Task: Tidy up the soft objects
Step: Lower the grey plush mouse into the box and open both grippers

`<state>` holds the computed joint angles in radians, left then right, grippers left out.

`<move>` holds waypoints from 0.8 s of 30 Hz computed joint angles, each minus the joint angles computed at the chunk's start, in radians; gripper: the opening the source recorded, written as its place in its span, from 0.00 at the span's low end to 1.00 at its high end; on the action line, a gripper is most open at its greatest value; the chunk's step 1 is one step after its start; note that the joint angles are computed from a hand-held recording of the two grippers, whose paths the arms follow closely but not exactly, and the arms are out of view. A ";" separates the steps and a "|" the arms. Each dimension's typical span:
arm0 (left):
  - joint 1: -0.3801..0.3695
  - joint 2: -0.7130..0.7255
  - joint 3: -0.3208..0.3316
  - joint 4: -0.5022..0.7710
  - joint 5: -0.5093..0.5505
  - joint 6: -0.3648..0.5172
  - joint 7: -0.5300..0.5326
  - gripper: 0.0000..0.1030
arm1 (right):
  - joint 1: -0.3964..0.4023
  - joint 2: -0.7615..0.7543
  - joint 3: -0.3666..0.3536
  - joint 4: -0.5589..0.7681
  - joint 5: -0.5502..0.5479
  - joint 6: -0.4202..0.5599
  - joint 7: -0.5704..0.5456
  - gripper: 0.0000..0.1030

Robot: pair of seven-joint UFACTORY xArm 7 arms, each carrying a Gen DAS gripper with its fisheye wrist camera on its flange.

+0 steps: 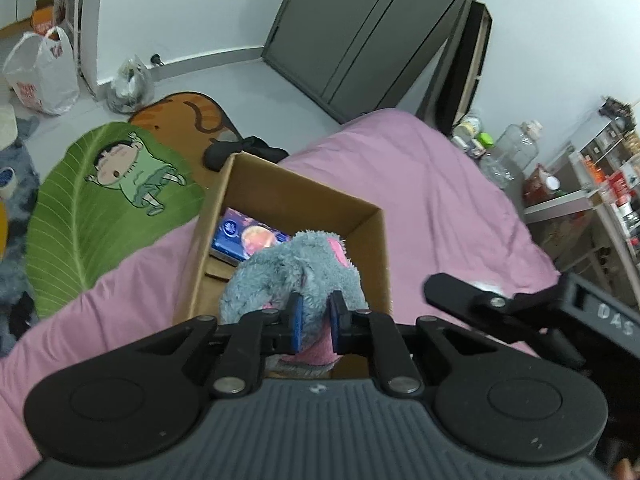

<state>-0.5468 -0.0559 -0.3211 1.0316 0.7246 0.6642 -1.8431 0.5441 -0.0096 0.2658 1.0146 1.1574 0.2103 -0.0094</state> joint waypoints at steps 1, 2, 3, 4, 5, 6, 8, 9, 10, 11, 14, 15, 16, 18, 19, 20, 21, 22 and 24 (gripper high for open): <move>0.001 0.009 0.001 0.007 -0.002 0.007 0.007 0.12 | -0.001 0.004 0.000 0.000 -0.008 -0.006 0.011 0.59; 0.000 0.021 0.003 0.017 -0.003 0.018 0.014 0.12 | -0.002 0.006 -0.001 -0.001 -0.019 -0.011 0.023 0.60; -0.002 0.033 0.005 0.029 -0.003 0.033 0.024 0.12 | -0.004 0.006 -0.002 -0.004 -0.027 -0.014 0.036 0.60; -0.006 0.048 0.008 0.046 -0.004 0.055 0.039 0.12 | -0.006 0.008 -0.003 -0.004 -0.030 -0.015 0.044 0.59; -0.011 0.064 0.011 0.063 -0.005 0.073 0.055 0.12 | -0.009 0.011 -0.004 -0.004 -0.029 -0.015 0.048 0.60; -0.017 0.078 0.017 0.077 -0.009 0.086 0.070 0.12 | -0.011 0.013 -0.005 -0.005 -0.032 -0.016 0.055 0.60; -0.030 0.102 0.028 0.100 -0.027 0.114 0.099 0.12 | -0.016 0.018 -0.005 -0.008 -0.039 -0.016 0.068 0.60; -0.036 0.116 0.034 0.111 -0.035 0.131 0.109 0.12 | -0.019 0.019 -0.004 -0.009 -0.044 -0.015 0.076 0.60; -0.042 0.127 0.040 0.121 -0.044 0.146 0.119 0.12 | -0.021 0.022 -0.004 -0.010 -0.039 -0.013 0.072 0.60; -0.047 0.136 0.046 0.128 -0.053 0.157 0.128 0.12 | -0.023 0.023 -0.004 -0.011 -0.035 -0.010 0.072 0.60; -0.056 0.156 0.063 0.137 -0.102 0.180 0.150 0.13 | -0.029 0.028 -0.003 -0.013 -0.036 0.000 0.075 0.60; -0.058 0.156 0.068 0.133 -0.111 0.176 0.150 0.13 | -0.031 0.028 -0.003 -0.015 -0.042 0.004 0.080 0.60; -0.060 0.156 0.072 0.129 -0.113 0.175 0.145 0.13 | -0.034 0.029 -0.004 -0.016 -0.046 0.009 0.083 0.60; -0.067 0.165 0.075 0.141 -0.108 0.195 0.150 0.15 | -0.039 0.031 -0.005 -0.018 -0.061 0.024 0.099 0.60; -0.071 0.173 0.076 0.153 -0.111 0.207 0.160 0.15 | -0.041 0.032 -0.005 -0.017 -0.060 0.031 0.099 0.60; -0.072 0.177 0.078 0.158 -0.118 0.211 0.168 0.15 | -0.044 0.034 -0.006 -0.016 -0.056 0.036 0.095 0.60; -0.073 0.181 0.080 0.161 -0.125 0.210 0.175 0.15 | -0.046 0.033 -0.006 -0.017 -0.054 0.040 0.094 0.60; -0.076 0.192 0.082 0.175 -0.130 0.210 0.177 0.16 | -0.049 0.033 -0.007 -0.016 -0.053 0.043 0.091 0.60; -0.078 0.201 0.086 0.189 -0.152 0.213 0.198 0.17 | -0.051 0.030 -0.007 -0.018 -0.051 0.046 0.090 0.60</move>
<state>-0.6244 0.1450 -0.2351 1.2208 0.5730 0.8768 -1.6453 0.4928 0.0208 0.2584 0.9966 1.1068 0.2564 0.0809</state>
